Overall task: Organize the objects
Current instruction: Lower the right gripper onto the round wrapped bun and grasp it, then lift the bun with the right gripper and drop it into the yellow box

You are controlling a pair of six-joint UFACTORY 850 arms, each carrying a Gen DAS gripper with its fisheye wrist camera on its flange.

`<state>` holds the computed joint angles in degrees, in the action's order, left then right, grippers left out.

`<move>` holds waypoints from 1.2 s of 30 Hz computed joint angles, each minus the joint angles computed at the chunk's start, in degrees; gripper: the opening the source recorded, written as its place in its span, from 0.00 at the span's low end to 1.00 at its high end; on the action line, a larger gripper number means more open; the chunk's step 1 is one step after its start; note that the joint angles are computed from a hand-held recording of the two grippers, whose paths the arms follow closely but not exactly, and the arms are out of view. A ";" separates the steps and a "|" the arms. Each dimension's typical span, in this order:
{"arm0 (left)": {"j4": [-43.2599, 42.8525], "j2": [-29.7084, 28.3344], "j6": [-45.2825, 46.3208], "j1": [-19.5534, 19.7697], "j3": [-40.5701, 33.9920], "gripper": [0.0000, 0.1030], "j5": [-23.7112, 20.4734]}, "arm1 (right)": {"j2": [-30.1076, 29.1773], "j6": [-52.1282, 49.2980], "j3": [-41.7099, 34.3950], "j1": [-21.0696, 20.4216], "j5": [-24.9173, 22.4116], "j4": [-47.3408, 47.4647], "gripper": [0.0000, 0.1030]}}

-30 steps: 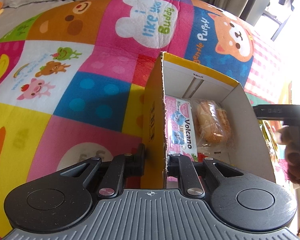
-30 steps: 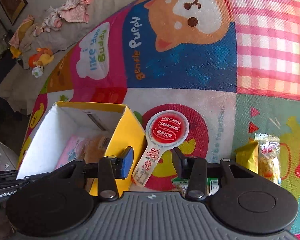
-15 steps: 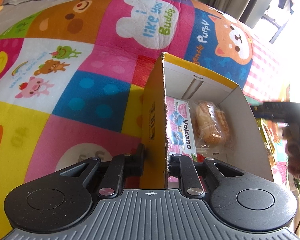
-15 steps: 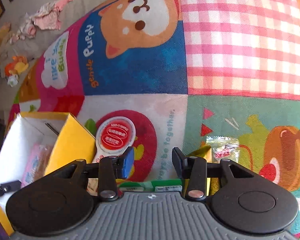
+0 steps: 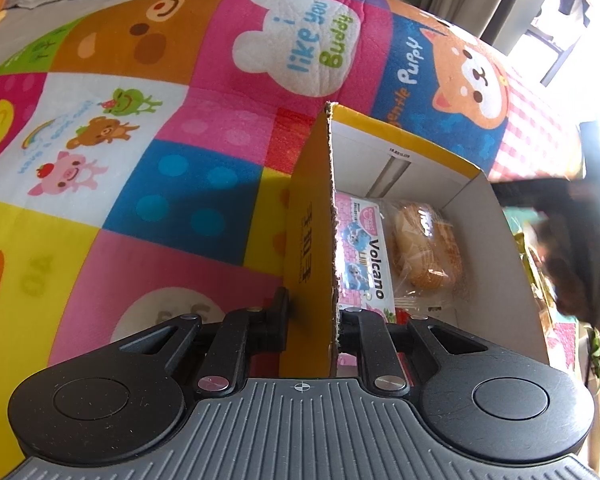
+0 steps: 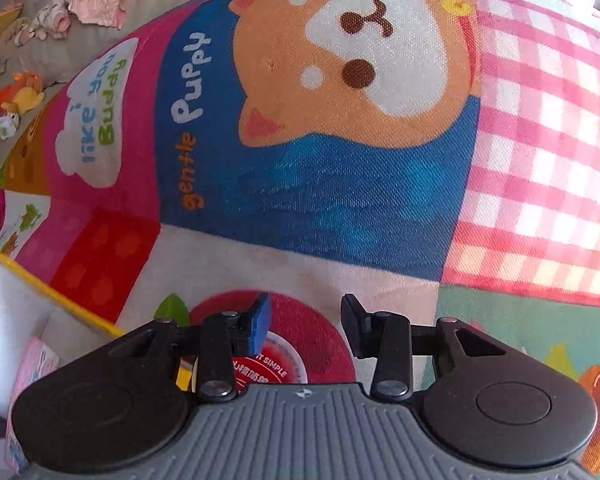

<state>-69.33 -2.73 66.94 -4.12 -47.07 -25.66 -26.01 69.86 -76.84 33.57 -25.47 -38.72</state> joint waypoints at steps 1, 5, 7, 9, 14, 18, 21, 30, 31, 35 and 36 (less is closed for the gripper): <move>-0.52 0.01 0.38 -0.01 0.13 0.17 0.05 | 1.42 -2.12 1.69 0.08 0.83 1.86 0.38; -1.04 -0.02 0.78 0.09 0.18 0.18 -0.13 | 7.80 -10.09 9.49 1.94 1.22 6.12 0.37; -1.01 0.01 0.92 0.10 0.18 0.18 -0.13 | 11.41 -11.52 13.79 3.63 0.54 5.58 0.37; -0.94 0.02 0.76 0.05 0.15 0.18 -0.03 | 14.57 -7.51 16.86 5.54 -2.03 1.39 0.36; -1.66 0.15 0.89 0.04 0.38 0.18 0.10 | 22.64 9.42 22.64 10.92 -6.18 -13.50 0.38; -2.10 0.21 0.95 0.06 0.54 0.18 0.20 | 25.85 17.72 24.31 14.88 -6.01 -15.10 0.85; -1.42 0.26 0.53 -0.10 0.45 0.17 0.46 | 24.76 21.57 24.54 17.77 -6.00 -13.80 0.86; 0.11 0.91 -0.47 -0.16 0.87 0.17 0.71 | 18.92 21.66 22.87 20.85 -6.60 -8.73 0.63; -0.32 0.99 -0.11 -0.21 1.02 0.17 0.91 | 19.31 21.24 23.06 21.01 -6.23 -8.50 0.61; -1.45 1.45 1.38 -0.37 1.60 0.17 1.55 | 23.04 18.92 24.86 20.99 -4.37 -4.93 0.56; -1.63 1.47 1.54 -0.32 1.64 0.17 1.51 | 24.35 18.39 25.42 21.07 -4.15 -3.75 0.56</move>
